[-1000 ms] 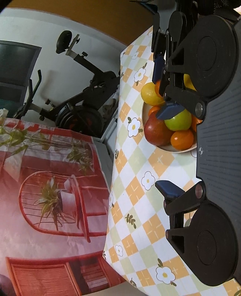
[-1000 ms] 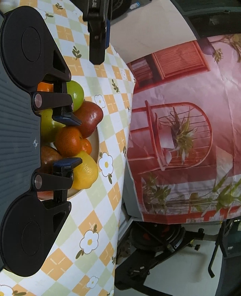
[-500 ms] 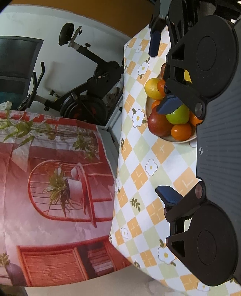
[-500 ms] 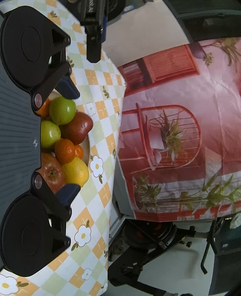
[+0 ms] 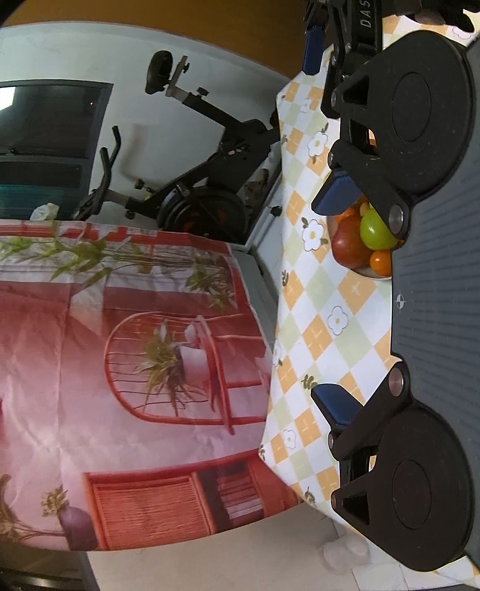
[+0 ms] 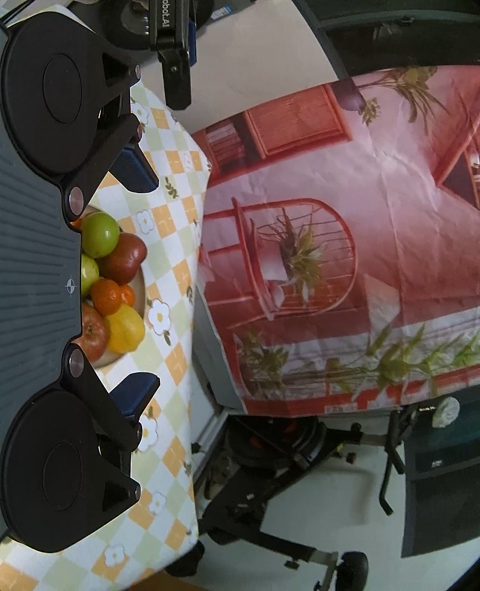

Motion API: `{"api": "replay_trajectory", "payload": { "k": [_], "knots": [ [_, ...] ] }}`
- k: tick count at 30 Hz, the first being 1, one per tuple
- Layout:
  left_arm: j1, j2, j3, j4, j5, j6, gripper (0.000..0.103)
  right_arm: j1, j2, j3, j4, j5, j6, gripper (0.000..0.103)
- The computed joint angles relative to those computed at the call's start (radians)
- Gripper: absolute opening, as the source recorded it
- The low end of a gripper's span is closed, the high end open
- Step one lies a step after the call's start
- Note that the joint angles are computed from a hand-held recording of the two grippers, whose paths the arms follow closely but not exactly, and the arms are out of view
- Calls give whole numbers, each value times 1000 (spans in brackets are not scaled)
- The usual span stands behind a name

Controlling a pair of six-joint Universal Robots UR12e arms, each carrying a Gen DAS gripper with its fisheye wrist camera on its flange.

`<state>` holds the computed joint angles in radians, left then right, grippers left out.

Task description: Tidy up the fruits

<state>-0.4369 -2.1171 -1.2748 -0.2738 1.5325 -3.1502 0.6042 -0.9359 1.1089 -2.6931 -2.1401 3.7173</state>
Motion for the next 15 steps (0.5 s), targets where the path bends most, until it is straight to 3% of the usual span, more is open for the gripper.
{"api": "replay_trajectory", "payload": {
  "k": [15],
  "knots": [
    [-4, 54, -41, 8, 56, -10, 103, 29, -14, -50, 58, -68, -28, 103]
  ]
}}
